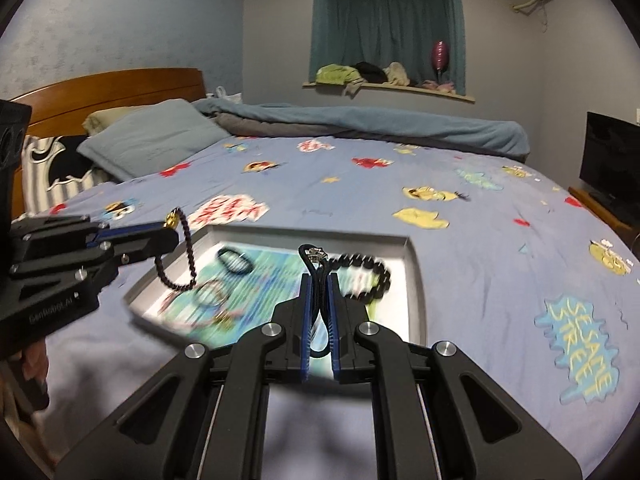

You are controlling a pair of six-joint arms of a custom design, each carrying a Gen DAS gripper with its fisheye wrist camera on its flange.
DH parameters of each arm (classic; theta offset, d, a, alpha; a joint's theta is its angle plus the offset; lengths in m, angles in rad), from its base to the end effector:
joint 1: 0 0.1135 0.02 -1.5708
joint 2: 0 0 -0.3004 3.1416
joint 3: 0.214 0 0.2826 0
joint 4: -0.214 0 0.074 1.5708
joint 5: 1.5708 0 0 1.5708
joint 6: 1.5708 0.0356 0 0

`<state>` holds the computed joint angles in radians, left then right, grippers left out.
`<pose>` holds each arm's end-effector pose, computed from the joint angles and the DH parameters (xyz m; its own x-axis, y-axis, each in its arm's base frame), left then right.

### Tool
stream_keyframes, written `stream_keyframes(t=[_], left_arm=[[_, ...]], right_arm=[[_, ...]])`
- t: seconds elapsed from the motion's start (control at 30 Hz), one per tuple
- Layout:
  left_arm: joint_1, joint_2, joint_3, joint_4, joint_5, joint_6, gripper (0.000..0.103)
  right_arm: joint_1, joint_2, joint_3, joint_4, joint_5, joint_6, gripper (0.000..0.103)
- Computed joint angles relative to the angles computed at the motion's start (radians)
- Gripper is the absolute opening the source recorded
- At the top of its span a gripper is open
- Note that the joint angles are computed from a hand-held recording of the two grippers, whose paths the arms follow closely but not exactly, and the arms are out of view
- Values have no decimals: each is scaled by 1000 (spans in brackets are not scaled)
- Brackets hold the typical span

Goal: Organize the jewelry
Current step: 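Lower both held items into the grey box and open both tools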

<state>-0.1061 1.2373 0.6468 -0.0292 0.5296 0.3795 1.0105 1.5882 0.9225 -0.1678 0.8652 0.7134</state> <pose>0.2663 -0.0464 0.2326 -0.3511 0.3589 -0.8648 0.6787 0.7339 0.0290 0.2062 0.2776 0.2186 -0.4790 0.0351 -0.8771 0.0477 0.9988 0.0138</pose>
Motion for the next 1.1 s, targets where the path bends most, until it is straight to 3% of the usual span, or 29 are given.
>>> stream_keyframes(t=[0.3, 0.53, 0.97, 1.1], left_arm=[[-108, 286, 124, 132, -142, -59, 7], [-150, 428, 219, 130, -210, -63, 7], [-140, 501, 295, 23, -178, -70, 7], [-133, 499, 298, 19, -168, -79, 18]], right_arm=[[-172, 68, -24, 146, -162, -78, 7], [-249, 154, 55, 114, -249, -81, 7], [-288, 235, 139, 1, -293, -42, 8], [-287, 237, 138, 2, -287, -39, 9]])
